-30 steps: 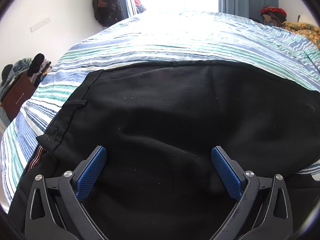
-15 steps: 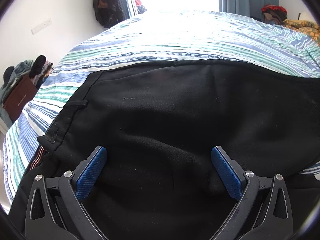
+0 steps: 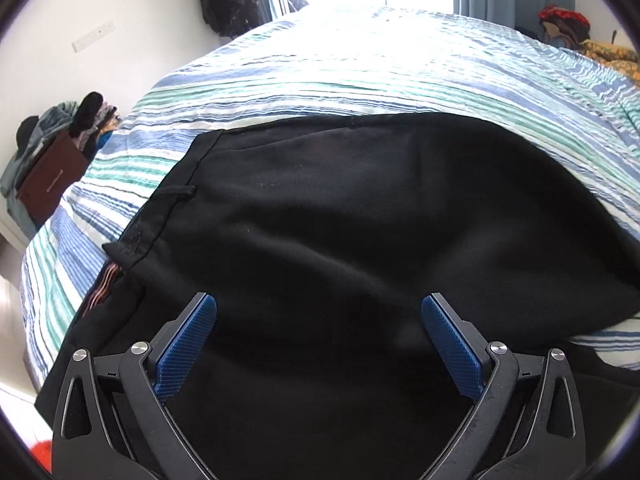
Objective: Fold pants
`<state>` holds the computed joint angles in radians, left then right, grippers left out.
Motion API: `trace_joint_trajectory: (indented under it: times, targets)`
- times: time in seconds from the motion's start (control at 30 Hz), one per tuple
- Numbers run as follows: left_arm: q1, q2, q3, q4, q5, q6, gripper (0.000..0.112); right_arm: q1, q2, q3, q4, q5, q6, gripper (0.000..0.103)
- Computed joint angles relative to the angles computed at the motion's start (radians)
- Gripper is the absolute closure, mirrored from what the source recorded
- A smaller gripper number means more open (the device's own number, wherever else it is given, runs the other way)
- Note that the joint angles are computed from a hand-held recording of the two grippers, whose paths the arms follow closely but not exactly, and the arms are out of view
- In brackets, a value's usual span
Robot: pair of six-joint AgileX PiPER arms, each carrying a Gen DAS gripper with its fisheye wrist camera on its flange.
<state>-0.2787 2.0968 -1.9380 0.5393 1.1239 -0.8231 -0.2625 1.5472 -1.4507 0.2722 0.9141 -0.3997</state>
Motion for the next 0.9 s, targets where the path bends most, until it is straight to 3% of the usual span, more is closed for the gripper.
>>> trace_joint_trajectory:
  times: [0.17, 0.23, 0.3, 0.33, 0.4, 0.47, 0.53, 0.6, 0.67, 0.7, 0.73, 0.9]
  targets:
    - [-0.113, -0.205, 0.238, -0.190, -0.130, 0.119, 0.010, 0.308, -0.060, 0.143, 0.102, -0.035, 0.103, 0.043]
    - [-0.198, -0.245, 0.319, -0.179, -0.136, 0.154, 0.010, 0.435, -0.034, 0.190, 0.110, -0.083, 0.148, 0.043]
    - [-0.269, -0.253, 0.388, -0.142, -0.109, 0.167, 0.010, 0.508, 0.029, 0.196, 0.099, -0.062, 0.209, 0.043]
    - [-0.289, -0.269, 0.447, -0.121, -0.126, 0.144, 0.010, 0.533, 0.054, 0.198, 0.058, -0.048, 0.267, 0.042]
    - [-0.285, -0.345, 0.584, -0.108, -0.225, 0.079, 0.010, 0.551, 0.020, 0.268, 0.033, -0.107, 0.269, 0.042]
    - [-0.264, -0.375, 0.604, -0.116, -0.227, 0.081, 0.010, 0.532, -0.002, 0.281, 0.034, -0.090, 0.262, 0.042]
    - [-0.275, -0.401, 0.613, 0.012, -0.186, -0.044, 0.010, 0.474, -0.041, 0.318, 0.082, -0.102, 0.273, 0.043]
    - [-0.257, -0.445, 0.662, 0.093, -0.202, -0.139, 0.010, 0.378, -0.082, 0.368, 0.189, -0.148, 0.251, 0.043]
    - [-0.209, -0.453, 0.684, 0.044, -0.237, -0.118, 0.010, 0.265, -0.118, 0.421, 0.330, -0.199, 0.214, 0.038]
    - [-0.182, -0.444, 0.690, 0.004, -0.241, -0.090, 0.010, 0.216, -0.127, 0.445, 0.384, -0.227, 0.209, 0.029]
    - [-0.160, -0.429, 0.688, -0.033, -0.241, -0.066, 0.010, 0.165, -0.128, 0.464, 0.438, -0.248, 0.201, 0.026]
    - [-0.179, -0.405, 0.679, -0.007, -0.237, -0.114, 0.010, -0.042, -0.120, 0.532, 0.683, -0.301, 0.189, 0.026]
